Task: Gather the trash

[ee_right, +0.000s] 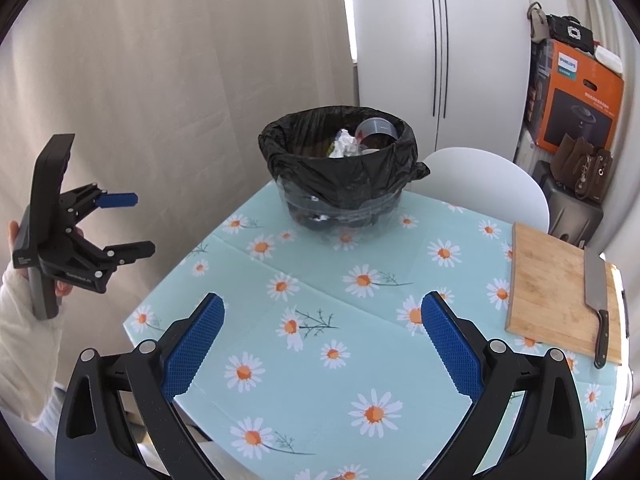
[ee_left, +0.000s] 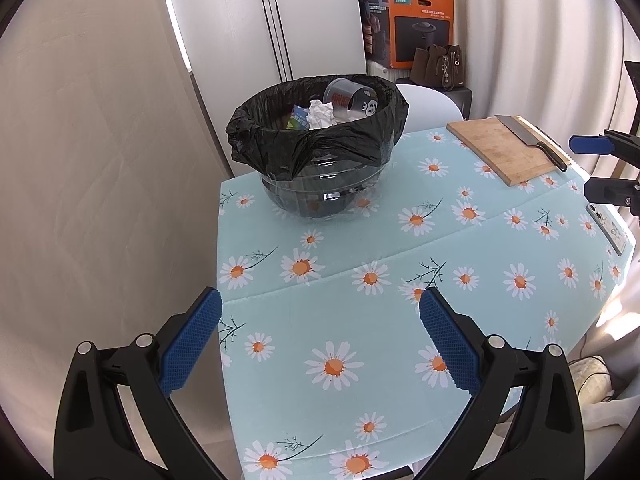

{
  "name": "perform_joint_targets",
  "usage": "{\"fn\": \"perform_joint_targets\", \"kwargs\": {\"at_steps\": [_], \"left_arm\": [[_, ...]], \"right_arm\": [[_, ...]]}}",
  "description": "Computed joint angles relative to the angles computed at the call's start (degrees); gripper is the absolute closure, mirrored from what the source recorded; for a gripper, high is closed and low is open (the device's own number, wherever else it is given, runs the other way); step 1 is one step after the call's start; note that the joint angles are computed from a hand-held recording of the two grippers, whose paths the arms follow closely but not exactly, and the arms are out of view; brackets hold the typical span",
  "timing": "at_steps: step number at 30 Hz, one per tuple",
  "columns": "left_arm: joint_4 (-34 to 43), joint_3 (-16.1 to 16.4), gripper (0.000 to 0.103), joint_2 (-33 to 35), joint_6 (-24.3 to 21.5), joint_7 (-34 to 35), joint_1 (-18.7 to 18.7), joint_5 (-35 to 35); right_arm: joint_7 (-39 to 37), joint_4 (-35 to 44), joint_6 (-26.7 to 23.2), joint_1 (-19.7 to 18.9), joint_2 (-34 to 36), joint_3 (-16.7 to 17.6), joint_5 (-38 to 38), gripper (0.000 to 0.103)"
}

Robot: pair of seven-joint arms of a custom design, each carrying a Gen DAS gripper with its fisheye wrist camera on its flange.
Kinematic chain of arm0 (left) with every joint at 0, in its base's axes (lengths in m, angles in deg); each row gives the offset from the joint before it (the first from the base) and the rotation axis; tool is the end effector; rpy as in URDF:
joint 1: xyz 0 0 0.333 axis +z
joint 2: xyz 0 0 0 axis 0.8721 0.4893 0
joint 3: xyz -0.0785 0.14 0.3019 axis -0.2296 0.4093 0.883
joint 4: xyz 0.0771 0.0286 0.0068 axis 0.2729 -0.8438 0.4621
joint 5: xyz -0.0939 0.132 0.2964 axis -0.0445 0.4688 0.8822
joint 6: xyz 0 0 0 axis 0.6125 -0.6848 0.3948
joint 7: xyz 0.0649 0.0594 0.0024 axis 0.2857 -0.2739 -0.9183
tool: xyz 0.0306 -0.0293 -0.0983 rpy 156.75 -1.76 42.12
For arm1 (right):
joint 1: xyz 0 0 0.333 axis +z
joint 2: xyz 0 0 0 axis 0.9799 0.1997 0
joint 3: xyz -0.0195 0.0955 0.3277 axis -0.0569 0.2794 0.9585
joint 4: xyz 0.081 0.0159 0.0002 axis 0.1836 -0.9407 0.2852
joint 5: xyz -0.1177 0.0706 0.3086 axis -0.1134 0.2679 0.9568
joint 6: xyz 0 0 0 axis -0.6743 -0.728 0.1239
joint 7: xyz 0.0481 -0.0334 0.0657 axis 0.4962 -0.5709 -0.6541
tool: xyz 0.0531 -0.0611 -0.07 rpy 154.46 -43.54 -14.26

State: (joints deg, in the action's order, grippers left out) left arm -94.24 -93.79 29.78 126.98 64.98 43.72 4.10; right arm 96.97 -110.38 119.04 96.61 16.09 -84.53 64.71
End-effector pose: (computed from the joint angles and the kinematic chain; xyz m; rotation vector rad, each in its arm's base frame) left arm 0.4838 -0.2918 0.6230 -1.3996 2.0927 -0.6722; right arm 0.5125 0.2132 0.6491 -1.9850 1.3055 -0.4535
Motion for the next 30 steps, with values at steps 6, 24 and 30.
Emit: {"fn": "perform_joint_targets", "kwargs": {"at_steps": [6,24,30], "left_arm": [[0.05,0.12,0.006,-0.03,0.08,0.13,0.17,-0.10],[-0.60,0.08,0.006,-0.60,0.81,1.27,0.56,-0.21],[0.02,0.18,0.006,0.10,0.85,1.87,0.56,-0.47]], "right_arm": [[0.13,0.24,-0.28,0.09,0.13,0.10,-0.55,0.008],[1.53,0.93,-0.31,0.16,1.06,0.19,-2.65,0.008],[2.24,1.47,-0.47,0.02,1.80,0.11,-3.50,0.008]]}}
